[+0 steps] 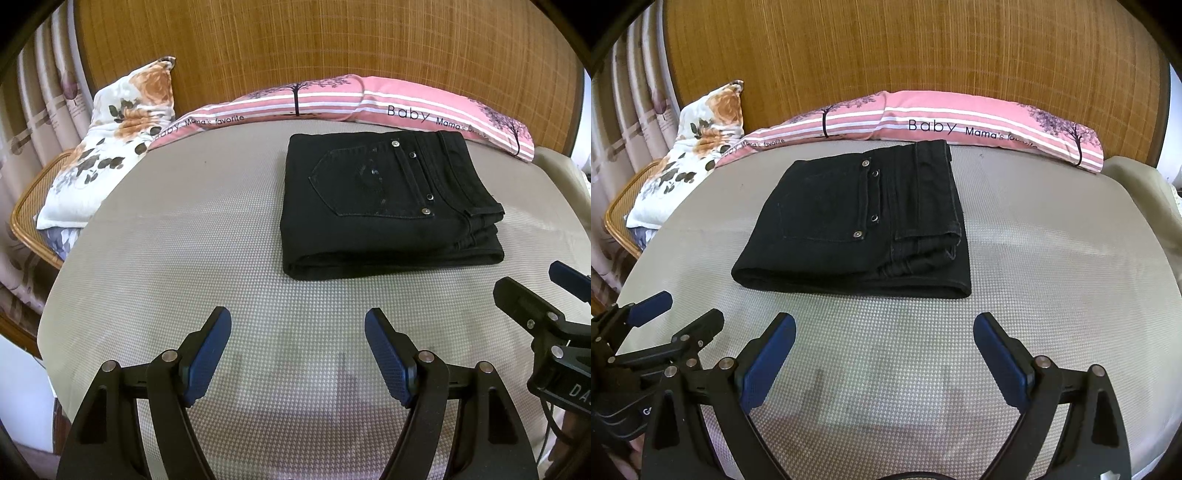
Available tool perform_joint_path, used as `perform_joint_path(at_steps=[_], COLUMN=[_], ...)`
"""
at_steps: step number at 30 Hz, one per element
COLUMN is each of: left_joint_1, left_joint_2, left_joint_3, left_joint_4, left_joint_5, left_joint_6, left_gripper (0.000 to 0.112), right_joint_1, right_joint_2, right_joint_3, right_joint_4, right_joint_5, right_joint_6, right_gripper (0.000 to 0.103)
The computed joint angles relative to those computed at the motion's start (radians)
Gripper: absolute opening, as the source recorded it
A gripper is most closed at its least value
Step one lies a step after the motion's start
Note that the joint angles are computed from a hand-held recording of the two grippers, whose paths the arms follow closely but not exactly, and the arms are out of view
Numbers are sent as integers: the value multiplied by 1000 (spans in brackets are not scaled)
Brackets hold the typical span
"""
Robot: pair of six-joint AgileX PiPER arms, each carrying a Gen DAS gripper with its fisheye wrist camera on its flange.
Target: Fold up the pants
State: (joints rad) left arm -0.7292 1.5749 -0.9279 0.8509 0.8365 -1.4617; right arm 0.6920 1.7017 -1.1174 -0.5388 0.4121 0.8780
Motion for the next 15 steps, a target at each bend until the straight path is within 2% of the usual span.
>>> perform_joint_path(at_steps=[9,15], left_joint_1=[-3,16], left_joint_2=[1,6], left_joint_3=[-1,-7], left_joint_4=[-5,-12], left_joint_5=[0,-27], left_joint_6=[1,30], left_gripper=[75,75], right_joint_1=[-1,1], right_joint_2=[2,6], right_joint_3=[-1,-1], right_joint_4=[8,5], right_joint_5=[1,3], right_joint_6=[-6,0], right_gripper=[95,95])
